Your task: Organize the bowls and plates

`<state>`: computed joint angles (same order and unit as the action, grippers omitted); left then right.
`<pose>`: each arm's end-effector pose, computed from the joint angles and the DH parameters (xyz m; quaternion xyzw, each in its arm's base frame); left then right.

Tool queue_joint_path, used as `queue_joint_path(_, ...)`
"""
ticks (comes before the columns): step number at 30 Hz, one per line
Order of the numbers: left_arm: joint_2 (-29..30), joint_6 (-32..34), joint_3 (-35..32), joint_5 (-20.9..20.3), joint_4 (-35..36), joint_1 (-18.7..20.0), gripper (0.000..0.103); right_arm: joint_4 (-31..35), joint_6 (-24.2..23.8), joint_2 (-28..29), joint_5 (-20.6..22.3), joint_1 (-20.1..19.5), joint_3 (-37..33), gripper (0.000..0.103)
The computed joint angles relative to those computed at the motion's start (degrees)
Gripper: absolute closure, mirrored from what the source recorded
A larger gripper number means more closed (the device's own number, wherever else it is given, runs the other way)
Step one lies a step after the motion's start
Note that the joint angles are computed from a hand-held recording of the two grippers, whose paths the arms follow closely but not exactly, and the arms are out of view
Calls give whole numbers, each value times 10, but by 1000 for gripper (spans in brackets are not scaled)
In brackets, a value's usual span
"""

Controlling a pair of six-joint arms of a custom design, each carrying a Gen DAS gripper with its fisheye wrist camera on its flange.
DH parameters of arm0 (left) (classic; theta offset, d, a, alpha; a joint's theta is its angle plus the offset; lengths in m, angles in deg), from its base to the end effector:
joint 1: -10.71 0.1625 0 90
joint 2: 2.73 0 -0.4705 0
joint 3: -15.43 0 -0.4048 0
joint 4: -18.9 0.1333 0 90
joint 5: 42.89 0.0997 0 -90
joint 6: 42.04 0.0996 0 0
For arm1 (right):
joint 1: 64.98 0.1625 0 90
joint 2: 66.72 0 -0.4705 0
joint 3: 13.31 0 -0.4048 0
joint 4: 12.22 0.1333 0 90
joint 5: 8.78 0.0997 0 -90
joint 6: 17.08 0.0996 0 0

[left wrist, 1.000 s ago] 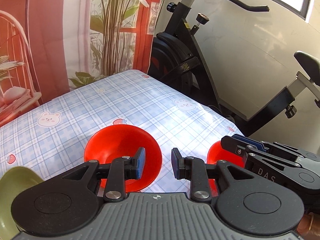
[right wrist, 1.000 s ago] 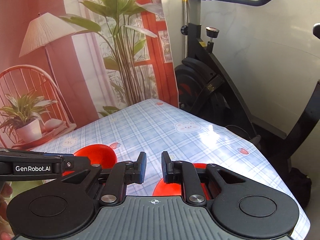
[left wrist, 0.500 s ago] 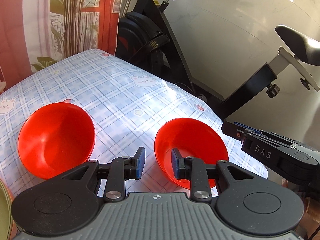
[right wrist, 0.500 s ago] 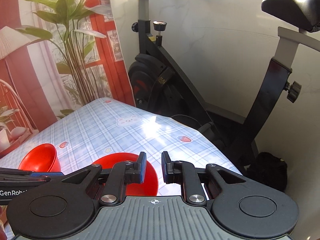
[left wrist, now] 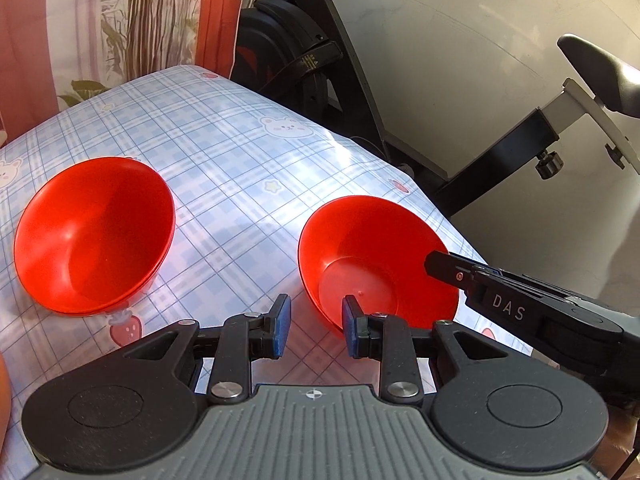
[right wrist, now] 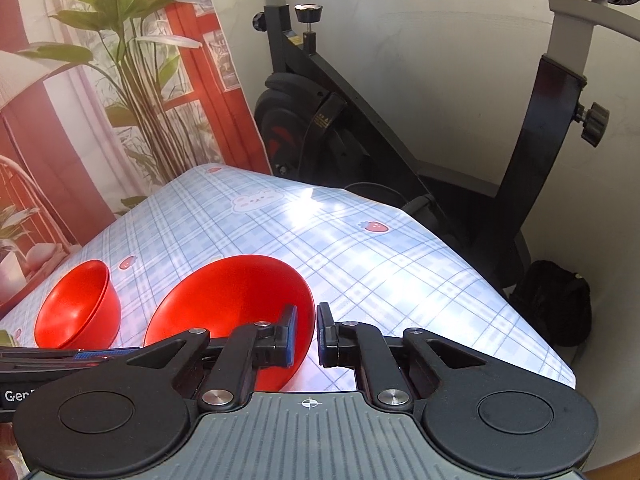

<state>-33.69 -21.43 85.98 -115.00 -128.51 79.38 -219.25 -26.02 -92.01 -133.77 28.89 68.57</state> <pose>-0.1526 -0.8415 0.0868 0.3268 0.9199 -0.1540 0.1526 0.1279 -0.7616 0.0721 -0.0584 -0.8359 0.4681 0.2807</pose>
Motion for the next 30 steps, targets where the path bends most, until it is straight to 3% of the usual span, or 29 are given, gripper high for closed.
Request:
queue_joint_path(3,-5,2,7,-5,1,0,84,2,9,-4,9,-1,7,98)
queue_joint_path(14,-55,-28,43,-24,-26,5,84,7,12,0,31,15,-2,98)
queue_joint_path(22,-88,-16,55,-11,-69,11,84,36,0,24,75,38,-58,98)
queue_joint_path(30,-88,-12,4,0,-74,17,84,99,-30,57,121,56,-148,98)
